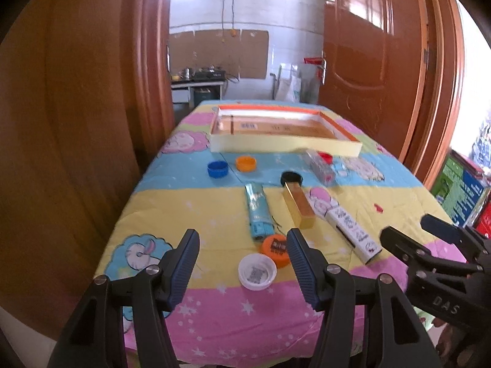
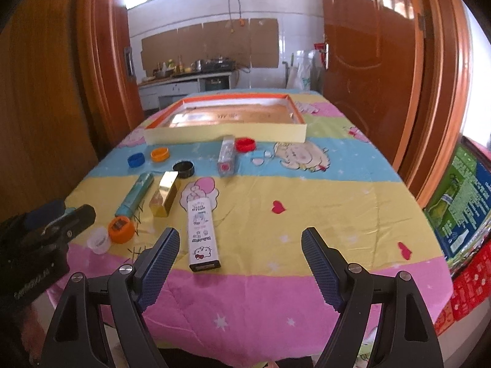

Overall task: Organize rigid objects
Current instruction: 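Grasp the white cap with the left tool while the right tool grasps the white Hello Kitty box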

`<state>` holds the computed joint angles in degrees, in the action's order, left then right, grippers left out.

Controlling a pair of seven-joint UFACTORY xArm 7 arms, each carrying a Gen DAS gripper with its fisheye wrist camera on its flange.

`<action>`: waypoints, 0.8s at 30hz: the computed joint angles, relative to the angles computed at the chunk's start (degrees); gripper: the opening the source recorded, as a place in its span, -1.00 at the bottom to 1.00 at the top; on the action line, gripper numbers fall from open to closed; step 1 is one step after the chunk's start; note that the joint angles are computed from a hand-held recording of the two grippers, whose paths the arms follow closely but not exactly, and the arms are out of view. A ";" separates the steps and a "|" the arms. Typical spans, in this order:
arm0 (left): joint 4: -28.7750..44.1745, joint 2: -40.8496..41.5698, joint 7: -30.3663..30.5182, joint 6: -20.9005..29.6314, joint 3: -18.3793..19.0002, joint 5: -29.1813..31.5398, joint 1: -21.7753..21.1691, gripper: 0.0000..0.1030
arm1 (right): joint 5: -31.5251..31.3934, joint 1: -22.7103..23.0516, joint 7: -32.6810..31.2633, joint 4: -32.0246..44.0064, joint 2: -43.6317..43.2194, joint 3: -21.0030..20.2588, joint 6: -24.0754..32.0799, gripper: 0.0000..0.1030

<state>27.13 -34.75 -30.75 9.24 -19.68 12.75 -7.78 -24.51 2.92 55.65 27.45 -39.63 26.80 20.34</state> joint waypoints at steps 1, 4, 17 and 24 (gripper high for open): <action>0.15 0.77 0.32 -0.06 0.30 -0.12 -0.43 0.15 | 0.06 0.01 -0.31 0.41 1.33 -0.12 -0.32 0.60; 0.45 2.74 1.49 -0.79 1.67 -0.81 -2.03 0.15 | -0.28 -0.13 -0.77 1.41 4.47 -0.24 -1.25 0.60; -1.24 4.94 13.10 -0.81 9.38 -7.18 -10.01 0.15 | -4.70 -0.70 0.17 3.86 11.34 -0.41 -2.72 0.60; -1.82 5.34 15.04 -2.55 8.78 -7.87 -8.85 0.03 | -6.50 -0.49 1.24 4.14 12.12 -0.96 -3.46 0.57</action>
